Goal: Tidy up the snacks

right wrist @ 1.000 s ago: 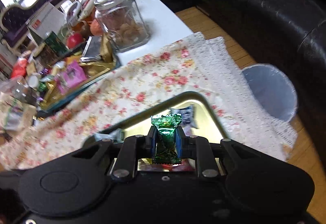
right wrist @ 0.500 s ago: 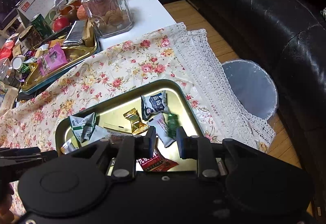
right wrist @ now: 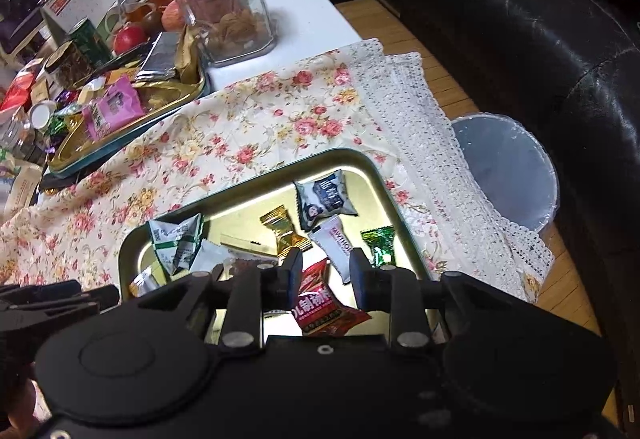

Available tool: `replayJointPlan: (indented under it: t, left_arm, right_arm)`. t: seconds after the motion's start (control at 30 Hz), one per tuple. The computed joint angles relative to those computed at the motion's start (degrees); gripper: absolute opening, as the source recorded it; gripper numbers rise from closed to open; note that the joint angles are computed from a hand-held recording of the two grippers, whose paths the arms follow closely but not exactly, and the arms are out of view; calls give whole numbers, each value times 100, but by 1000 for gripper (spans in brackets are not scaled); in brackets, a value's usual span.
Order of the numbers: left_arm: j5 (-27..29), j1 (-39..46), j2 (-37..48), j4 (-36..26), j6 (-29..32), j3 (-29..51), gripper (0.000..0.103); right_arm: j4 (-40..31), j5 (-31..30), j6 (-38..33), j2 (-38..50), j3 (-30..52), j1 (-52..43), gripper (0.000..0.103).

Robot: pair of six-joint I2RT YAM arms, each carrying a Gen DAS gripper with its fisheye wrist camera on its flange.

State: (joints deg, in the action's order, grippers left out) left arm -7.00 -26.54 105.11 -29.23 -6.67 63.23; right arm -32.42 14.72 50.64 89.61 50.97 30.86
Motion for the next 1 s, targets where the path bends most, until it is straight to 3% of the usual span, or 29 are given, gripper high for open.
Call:
replayJointPlan:
  t: [0.3, 0.53, 1.0]
  left_arm:
    - [-125, 15, -200, 185, -135, -245, 54]
    - [107, 47, -239, 107, -151, -292, 54]
    - [140, 51, -216, 31, -185, -252, 54]
  right_arm:
    - [238, -267, -54, 563, 274, 179, 29]
    - [292, -319, -125, 837, 440, 191, 29]
    - [285, -329, -187, 963, 527, 220, 29]
